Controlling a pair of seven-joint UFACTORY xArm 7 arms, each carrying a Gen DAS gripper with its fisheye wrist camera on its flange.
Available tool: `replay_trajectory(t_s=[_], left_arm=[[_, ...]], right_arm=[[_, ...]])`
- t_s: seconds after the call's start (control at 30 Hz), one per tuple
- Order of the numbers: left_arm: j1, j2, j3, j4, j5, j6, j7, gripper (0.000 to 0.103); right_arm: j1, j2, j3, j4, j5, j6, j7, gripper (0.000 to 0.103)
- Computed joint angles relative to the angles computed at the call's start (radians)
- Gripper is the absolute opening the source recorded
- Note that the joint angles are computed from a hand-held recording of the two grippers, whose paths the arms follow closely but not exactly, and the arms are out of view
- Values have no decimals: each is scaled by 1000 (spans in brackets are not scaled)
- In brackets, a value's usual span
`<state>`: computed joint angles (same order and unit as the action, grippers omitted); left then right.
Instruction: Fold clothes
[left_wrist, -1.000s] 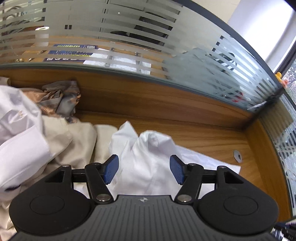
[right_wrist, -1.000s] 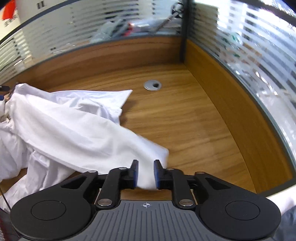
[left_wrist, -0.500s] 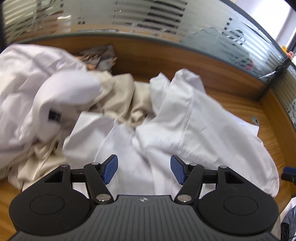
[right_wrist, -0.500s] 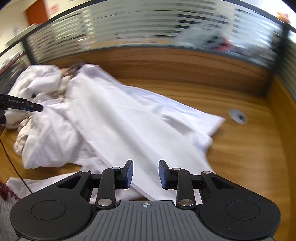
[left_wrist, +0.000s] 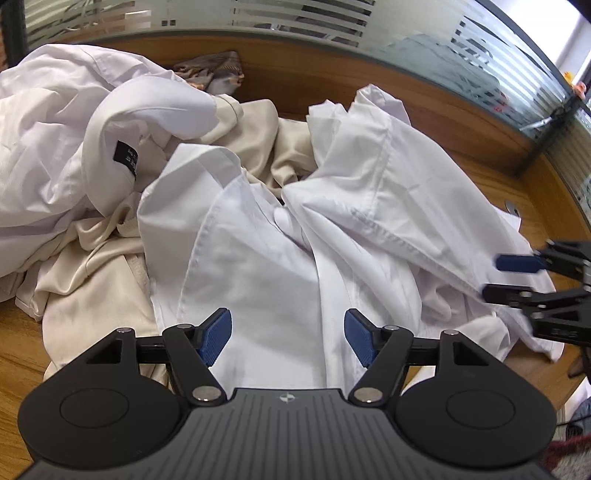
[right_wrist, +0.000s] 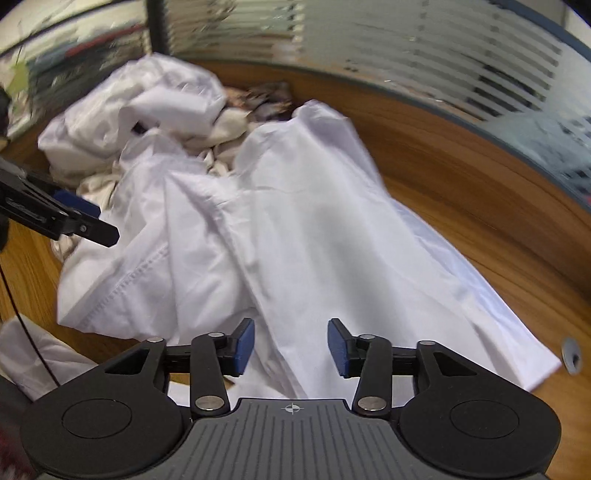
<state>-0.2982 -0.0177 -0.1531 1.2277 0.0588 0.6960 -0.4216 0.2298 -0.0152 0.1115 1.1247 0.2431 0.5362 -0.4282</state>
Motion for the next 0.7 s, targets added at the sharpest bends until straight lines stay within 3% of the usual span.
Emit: replay_trajectory(t_s=[0.1, 0.2, 0.23, 0.3, 0.37, 0.53, 0.7], left_arm=[[-1, -4, 0, -5, -5, 5, 0, 75], [-1, -6, -1, -8, -7, 12, -4, 76], [-1, -7, -1, -9, -7, 15, -6, 76], [-2, -6, -1, -11, -9, 21, -3, 76], [-3, -6, -2, -14, -11, 26, 1, 76], [-3, -2, -1, -19, -12, 27, 1, 76], [7, 8, 8, 1, -19, 26, -4, 76]], right_arm=[[15, 52, 15, 33, -56, -2, 26, 56], [33, 81, 18, 29, -203, -63, 73, 49], [38, 84, 16, 23, -257, -80, 80, 45], [44, 84, 11, 16, -354, -96, 90, 14], [38, 71, 9, 7, -375, -114, 75, 5], [10, 6, -5, -5, -370, -172, 119, 3], [-61, -71, -27, 10, -435, -227, 293, 3]])
